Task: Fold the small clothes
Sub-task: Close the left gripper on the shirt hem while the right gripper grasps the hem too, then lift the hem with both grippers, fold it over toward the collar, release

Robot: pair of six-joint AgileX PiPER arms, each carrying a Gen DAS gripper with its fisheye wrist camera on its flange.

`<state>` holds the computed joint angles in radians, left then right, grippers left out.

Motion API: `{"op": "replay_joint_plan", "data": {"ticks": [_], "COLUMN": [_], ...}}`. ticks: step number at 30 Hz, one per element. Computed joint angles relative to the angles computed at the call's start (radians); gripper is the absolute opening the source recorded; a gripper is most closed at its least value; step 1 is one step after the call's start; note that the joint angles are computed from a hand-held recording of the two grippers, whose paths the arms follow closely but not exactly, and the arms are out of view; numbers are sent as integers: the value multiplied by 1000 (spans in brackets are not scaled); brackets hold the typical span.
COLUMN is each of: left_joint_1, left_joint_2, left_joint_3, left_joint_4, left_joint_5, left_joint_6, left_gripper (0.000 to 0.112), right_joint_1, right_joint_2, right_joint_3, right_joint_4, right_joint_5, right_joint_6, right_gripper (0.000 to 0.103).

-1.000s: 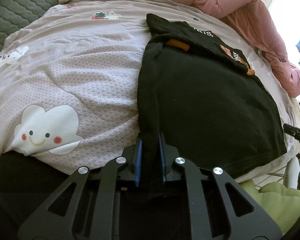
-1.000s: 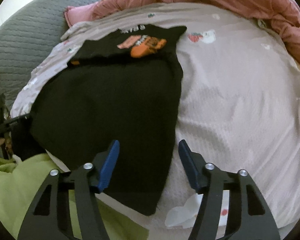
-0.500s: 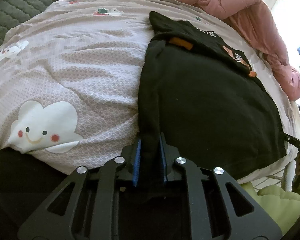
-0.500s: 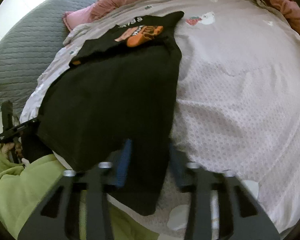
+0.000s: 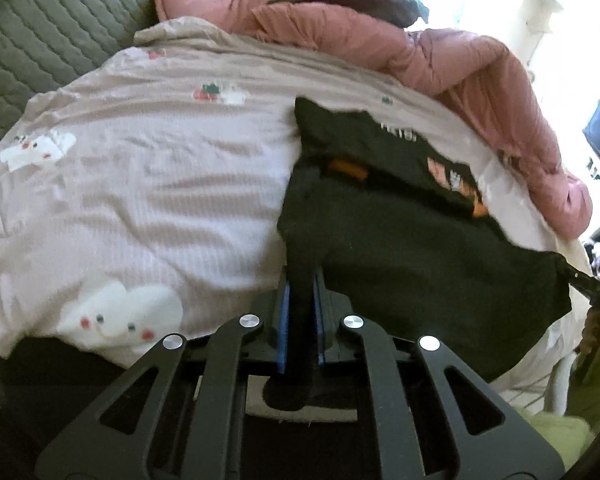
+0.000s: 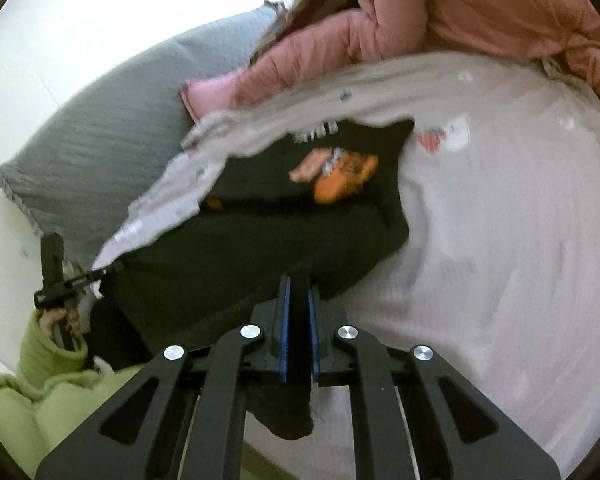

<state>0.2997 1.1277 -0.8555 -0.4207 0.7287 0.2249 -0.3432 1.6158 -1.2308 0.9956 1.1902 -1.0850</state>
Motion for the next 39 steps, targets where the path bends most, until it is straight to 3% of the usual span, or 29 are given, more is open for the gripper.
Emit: {"op": "replay_joint_plan", "data": {"ticks": [11, 15, 26, 32, 35, 37, 38, 39], "left_joint_1": [-83, -146, -186, -193, -189, -178, -172, -169], "left_joint_2": [211, 329, 632, 746, 759, 728, 710, 705], "left_joint_3": [-297, -427, -786, -892, -875, -803, -768, -754], "left_joint_4": [141, 273, 368, 381, 369, 319, 298, 287], "left_joint_5": [-7, -6, 79, 95, 60, -6, -33, -47], "left_joint_6": [-199, -318, -445, -478, -482, -462, -447, -437], "left_gripper": [4, 4, 4, 5, 23, 48, 50, 51], "right_joint_1": [22, 50, 151, 198, 223, 234, 239, 243], "right_joint_2": [164, 228, 470, 568, 583, 579, 570, 556], "right_joint_3": [-255, -351, -706, -838, -842, -824, -806, -781], "right_joint_4": [111, 107, -75, -203, -265, -288, -298, -304], "right_joint_5": [-31, -72, -133, -148, -180, -198, -214, -233], "right_joint_6": [71, 117, 368, 495, 540, 552, 552, 545], "right_gripper": [7, 7, 7, 7, 7, 11, 13, 24]}}
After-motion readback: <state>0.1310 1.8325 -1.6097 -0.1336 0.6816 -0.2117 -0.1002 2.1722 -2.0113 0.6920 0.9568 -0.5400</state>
